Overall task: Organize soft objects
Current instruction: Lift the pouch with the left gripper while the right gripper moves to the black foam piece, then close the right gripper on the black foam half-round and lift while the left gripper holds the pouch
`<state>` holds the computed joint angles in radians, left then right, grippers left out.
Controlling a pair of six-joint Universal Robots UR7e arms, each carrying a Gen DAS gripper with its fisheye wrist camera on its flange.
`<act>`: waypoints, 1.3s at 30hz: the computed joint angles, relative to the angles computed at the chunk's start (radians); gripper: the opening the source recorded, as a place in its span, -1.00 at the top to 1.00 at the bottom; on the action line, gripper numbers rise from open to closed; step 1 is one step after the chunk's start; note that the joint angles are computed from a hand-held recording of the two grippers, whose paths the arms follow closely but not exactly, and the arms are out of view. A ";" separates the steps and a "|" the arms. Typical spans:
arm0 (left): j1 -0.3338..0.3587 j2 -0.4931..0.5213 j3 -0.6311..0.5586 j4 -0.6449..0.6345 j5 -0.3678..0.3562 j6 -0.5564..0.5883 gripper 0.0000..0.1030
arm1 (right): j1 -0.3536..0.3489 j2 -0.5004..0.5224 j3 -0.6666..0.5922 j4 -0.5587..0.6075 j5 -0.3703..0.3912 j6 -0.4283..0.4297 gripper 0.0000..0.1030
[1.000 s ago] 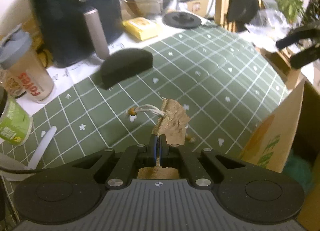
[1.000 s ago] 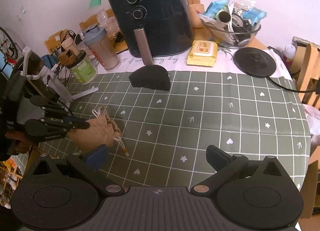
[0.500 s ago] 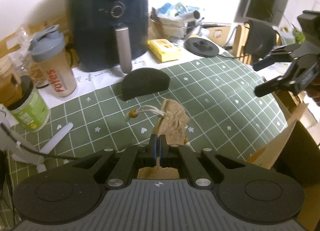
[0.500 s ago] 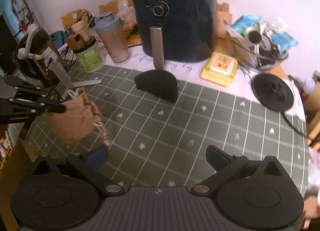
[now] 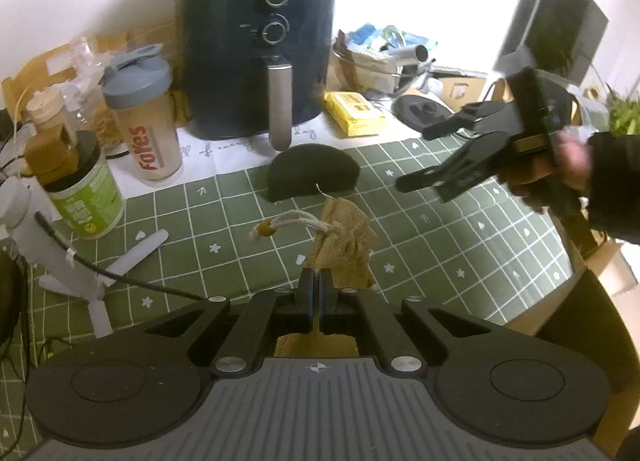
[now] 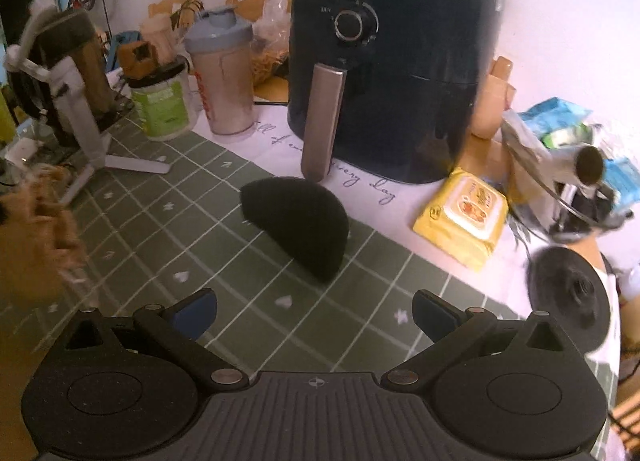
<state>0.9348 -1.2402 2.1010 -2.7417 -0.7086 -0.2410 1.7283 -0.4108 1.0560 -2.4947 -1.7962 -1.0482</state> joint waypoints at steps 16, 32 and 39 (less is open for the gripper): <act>-0.048 -0.079 0.085 0.015 0.053 -0.192 0.96 | 0.020 0.271 -0.322 0.109 -0.079 -0.058 -1.00; -0.065 -0.128 0.126 0.040 0.084 -0.257 0.96 | 0.028 0.337 -0.446 0.194 -0.097 0.000 -0.24; -0.066 -0.126 0.117 0.036 0.092 -0.231 0.96 | 0.018 0.234 -0.319 0.148 -0.085 0.010 -0.22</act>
